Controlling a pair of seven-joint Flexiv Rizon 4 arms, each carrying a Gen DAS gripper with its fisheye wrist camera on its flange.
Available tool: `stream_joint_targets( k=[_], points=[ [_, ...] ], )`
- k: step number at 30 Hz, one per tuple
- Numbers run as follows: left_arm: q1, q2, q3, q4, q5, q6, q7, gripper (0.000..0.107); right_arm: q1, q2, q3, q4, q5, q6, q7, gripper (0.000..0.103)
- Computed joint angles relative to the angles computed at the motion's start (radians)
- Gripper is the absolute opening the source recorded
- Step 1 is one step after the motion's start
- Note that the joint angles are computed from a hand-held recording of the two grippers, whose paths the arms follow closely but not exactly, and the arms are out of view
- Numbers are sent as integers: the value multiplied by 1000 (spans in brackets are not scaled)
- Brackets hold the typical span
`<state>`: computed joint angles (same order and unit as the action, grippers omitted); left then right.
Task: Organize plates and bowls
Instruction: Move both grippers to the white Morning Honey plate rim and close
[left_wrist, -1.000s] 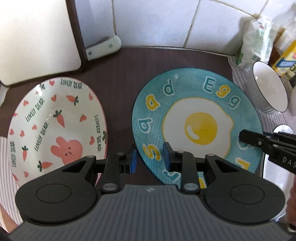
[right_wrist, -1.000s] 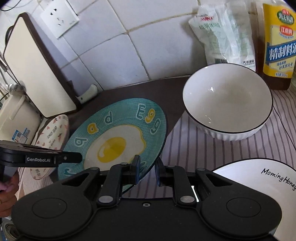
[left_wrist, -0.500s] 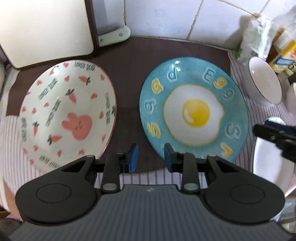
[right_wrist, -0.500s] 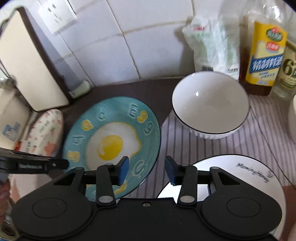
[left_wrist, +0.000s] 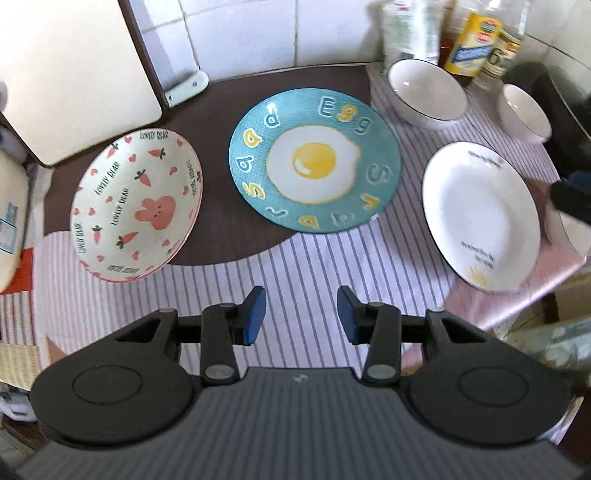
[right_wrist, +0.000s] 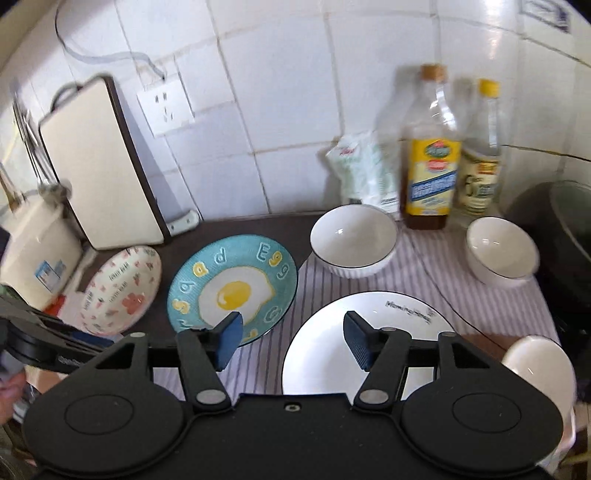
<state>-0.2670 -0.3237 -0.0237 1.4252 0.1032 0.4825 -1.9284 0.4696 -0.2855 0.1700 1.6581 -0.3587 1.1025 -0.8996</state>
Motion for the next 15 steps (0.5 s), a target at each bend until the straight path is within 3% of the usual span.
stream_joint_targets(
  k=[4, 9, 15],
  points=[
    [-14, 50, -9, 28, 13, -1, 24, 45, 8, 109, -7, 116, -49, 74, 130, 67],
    [-33, 77, -28, 37, 32, -10, 55, 49, -11, 214, 0, 234, -228, 70, 294, 68],
    [-61, 54, -44, 10, 46, -6, 54, 49, -66, 280, 41, 326, -226, 100, 379, 68]
  ],
)
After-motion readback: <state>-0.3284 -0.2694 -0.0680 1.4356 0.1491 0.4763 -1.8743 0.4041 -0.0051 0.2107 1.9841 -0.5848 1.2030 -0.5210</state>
